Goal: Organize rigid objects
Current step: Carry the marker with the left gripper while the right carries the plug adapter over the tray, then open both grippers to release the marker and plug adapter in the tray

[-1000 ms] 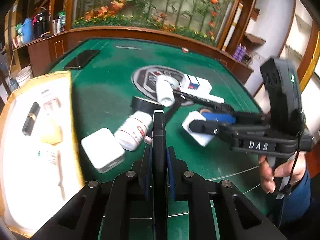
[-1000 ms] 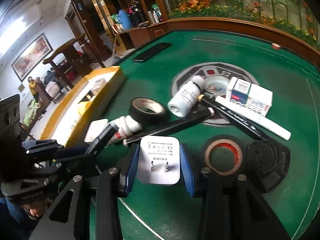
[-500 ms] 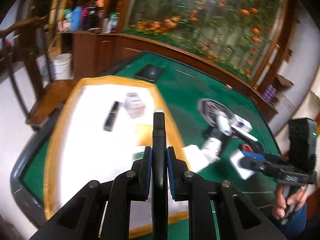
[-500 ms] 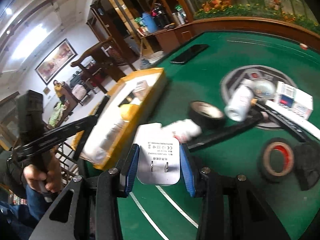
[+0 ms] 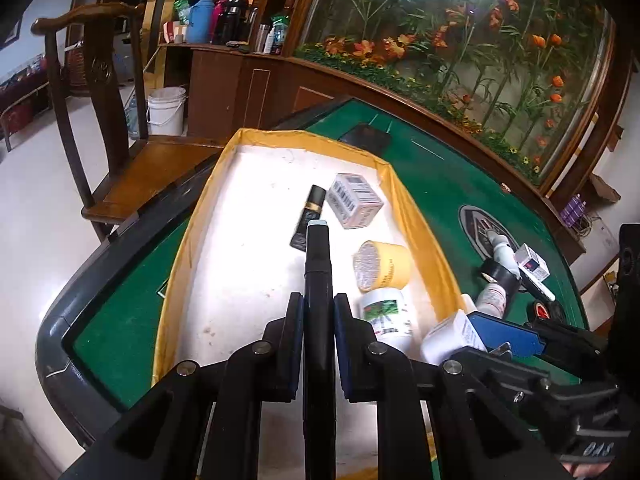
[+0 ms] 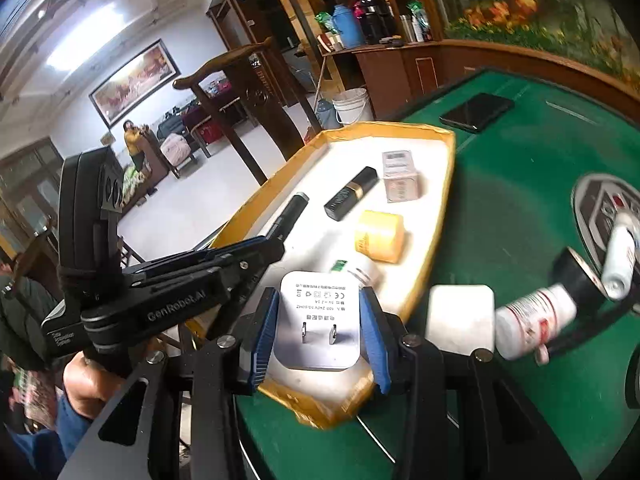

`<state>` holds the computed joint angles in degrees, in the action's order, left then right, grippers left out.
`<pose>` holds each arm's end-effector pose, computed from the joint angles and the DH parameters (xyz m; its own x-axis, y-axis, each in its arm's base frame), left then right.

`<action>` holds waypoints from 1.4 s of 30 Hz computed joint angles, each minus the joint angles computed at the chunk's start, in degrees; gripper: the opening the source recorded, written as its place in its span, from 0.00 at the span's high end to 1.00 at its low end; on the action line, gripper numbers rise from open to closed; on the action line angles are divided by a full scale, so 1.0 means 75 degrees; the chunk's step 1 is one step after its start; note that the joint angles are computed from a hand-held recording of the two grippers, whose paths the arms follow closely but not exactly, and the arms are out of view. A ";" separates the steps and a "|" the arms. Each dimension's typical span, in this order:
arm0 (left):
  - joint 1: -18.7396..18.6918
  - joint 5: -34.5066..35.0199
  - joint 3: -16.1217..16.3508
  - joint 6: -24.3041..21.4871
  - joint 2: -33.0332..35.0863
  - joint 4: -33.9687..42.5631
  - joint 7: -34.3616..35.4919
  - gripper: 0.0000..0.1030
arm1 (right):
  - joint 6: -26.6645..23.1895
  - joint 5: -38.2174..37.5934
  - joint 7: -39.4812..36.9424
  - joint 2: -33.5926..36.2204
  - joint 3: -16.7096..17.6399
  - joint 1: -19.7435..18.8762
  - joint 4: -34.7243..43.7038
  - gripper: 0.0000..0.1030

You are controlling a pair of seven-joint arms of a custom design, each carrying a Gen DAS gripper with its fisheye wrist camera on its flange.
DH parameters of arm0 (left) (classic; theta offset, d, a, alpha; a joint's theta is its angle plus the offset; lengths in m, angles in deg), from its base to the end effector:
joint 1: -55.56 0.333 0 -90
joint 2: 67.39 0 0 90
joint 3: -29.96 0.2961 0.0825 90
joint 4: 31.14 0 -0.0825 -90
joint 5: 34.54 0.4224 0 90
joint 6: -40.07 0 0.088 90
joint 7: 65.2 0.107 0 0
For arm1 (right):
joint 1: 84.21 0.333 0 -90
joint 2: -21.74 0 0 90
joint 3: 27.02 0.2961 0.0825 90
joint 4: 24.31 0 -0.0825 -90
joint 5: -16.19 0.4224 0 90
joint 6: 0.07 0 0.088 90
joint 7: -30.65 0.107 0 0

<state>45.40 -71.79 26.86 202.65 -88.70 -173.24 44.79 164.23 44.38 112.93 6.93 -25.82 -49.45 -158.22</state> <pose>0.4994 -0.0861 0.4636 -0.1461 -0.9429 0.2993 -0.7531 -0.0902 -0.6517 0.4588 0.3008 0.4884 0.4355 -0.8406 -0.3221 -0.7388 -0.1293 -0.6614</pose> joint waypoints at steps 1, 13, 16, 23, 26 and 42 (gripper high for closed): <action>0.0033 0.0014 0.0009 -0.0029 0.0040 0.0016 -0.0046 0.86 | 0.0011 -0.0047 -0.0019 0.0080 0.0020 -0.0001 0.0071 0.61; 0.0269 0.0463 -0.0166 0.0156 0.0084 -0.0099 -0.0486 0.86 | -0.0348 -0.0983 0.1132 0.1494 0.0665 -0.0738 0.1581 0.62; 0.0320 0.0636 -0.0198 0.0161 0.0074 -0.0116 -0.0664 0.86 | -0.0542 -0.1337 0.1636 0.1878 0.0830 -0.0919 0.1954 0.62; 0.0402 0.1045 -0.0253 0.0136 0.0058 -0.0127 -0.0917 0.86 | -0.0892 -0.1843 0.2105 0.2241 0.1041 -0.1200 0.2259 0.62; 0.0438 0.1206 -0.0283 0.0068 0.0058 -0.0118 -0.0981 0.85 | -0.1038 -0.1714 0.1966 0.2261 0.1086 -0.1255 0.2312 0.62; 0.0546 0.1656 -0.0451 -0.0033 -0.0254 -0.0261 -0.1355 0.69 | -0.0431 0.0192 0.0641 0.1265 0.0850 -0.1178 0.1416 0.60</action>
